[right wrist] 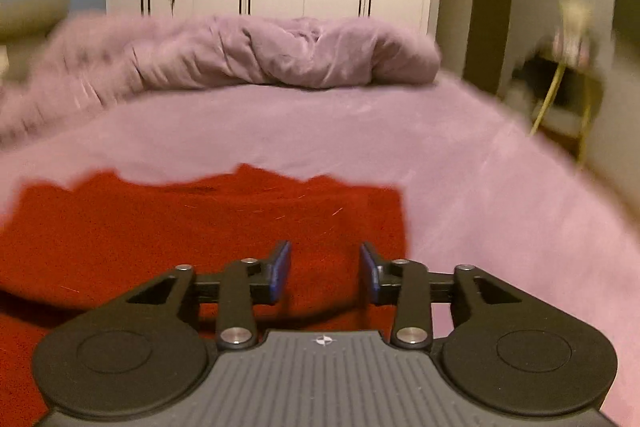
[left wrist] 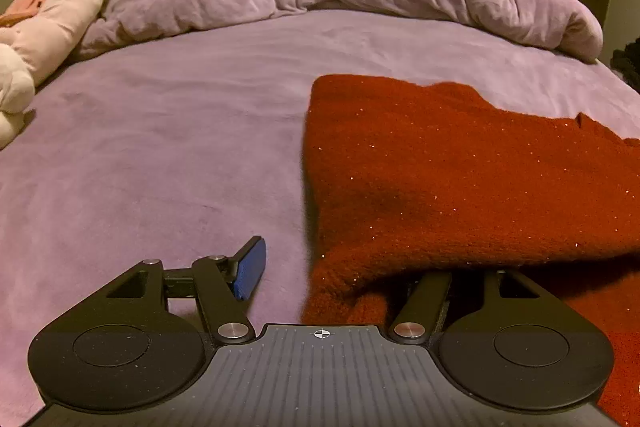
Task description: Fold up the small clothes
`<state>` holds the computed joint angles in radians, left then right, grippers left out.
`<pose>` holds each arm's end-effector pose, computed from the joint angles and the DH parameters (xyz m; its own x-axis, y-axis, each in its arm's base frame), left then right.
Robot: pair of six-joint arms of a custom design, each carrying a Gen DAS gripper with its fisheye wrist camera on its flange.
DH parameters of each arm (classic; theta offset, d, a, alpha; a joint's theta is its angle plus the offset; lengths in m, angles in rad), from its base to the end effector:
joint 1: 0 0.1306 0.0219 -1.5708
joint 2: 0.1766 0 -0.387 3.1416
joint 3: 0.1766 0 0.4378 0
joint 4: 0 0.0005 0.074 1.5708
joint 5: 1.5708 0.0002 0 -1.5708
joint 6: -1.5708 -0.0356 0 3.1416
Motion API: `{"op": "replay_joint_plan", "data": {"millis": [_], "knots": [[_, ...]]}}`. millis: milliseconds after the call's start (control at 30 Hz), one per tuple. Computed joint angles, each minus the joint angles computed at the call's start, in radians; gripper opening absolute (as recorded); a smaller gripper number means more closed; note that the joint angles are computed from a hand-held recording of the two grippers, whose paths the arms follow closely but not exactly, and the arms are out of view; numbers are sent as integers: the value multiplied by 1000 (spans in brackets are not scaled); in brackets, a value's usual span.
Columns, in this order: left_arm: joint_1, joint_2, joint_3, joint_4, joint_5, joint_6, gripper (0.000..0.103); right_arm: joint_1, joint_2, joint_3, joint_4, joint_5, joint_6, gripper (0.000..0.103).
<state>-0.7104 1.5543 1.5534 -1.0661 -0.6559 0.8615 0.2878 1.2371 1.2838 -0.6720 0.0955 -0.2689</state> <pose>0.4464 -0.3560 0.4226 -0.6552 -0.2296 -0.7197 -0.3125 0.9497 -0.0185 0.4684 0.1346 0.4691 -0.5965 0.0992 -0.7965 -0.0518 0.9855 0.1616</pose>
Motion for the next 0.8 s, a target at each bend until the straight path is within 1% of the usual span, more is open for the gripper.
{"op": "replay_joint_plan", "data": {"millis": [67,100,167,200,267,300,333,367,400,433,467,533,567,600,633,667,700,733,767,800], "knots": [[0,-3,-1,-4,7,11,68,-29,8,0,-15,-103,-110,38],[1,-4,-1,-6,9,15,68,-39,17,5,-27,-130,-159,38],[2,-4,2,-8,12,17,69,-60,37,11,-23,-172,-248,38],[2,-3,2,-10,13,17,69,-70,45,10,-12,-196,-306,36],[1,-2,3,-12,11,19,69,-86,65,18,7,-231,-392,33],[2,-2,4,-13,14,18,69,-88,75,23,14,-232,-426,27],[2,-1,5,-14,14,18,69,-85,84,30,13,-225,-433,18],[3,-2,4,-12,14,17,69,-84,97,41,4,-224,-428,14],[4,-3,3,-11,15,15,69,-82,103,50,-8,-221,-415,8],[3,-5,0,-8,13,16,70,-82,104,56,-13,-225,-401,5],[2,-9,-4,-5,7,17,71,-86,92,44,13,-240,-412,5],[1,-20,-15,1,3,20,71,-112,39,-20,105,-304,-500,5],[1,-28,-23,9,3,19,72,-119,21,-41,122,-306,-524,3],[0,-34,-29,11,3,16,72,-116,14,-44,101,-262,-496,0],[0,-37,-29,0,10,14,73,-105,22,-26,34,-184,-414,0],[-1,-44,-30,-10,23,10,73,-100,30,-13,-14,-160,-339,0],[-4,-60,-39,-9,34,1,73,-103,20,-17,-27,-171,-303,0],[-9,-80,-49,-7,44,-18,72,-101,6,-18,-35,-152,-293,0],[-15,-101,-58,-7,45,-41,73,-88,-5,-9,-49,-85,-263,0],[-24,-118,-62,-8,30,-55,73,-74,-14,-6,-43,-16,-228,6]]}}
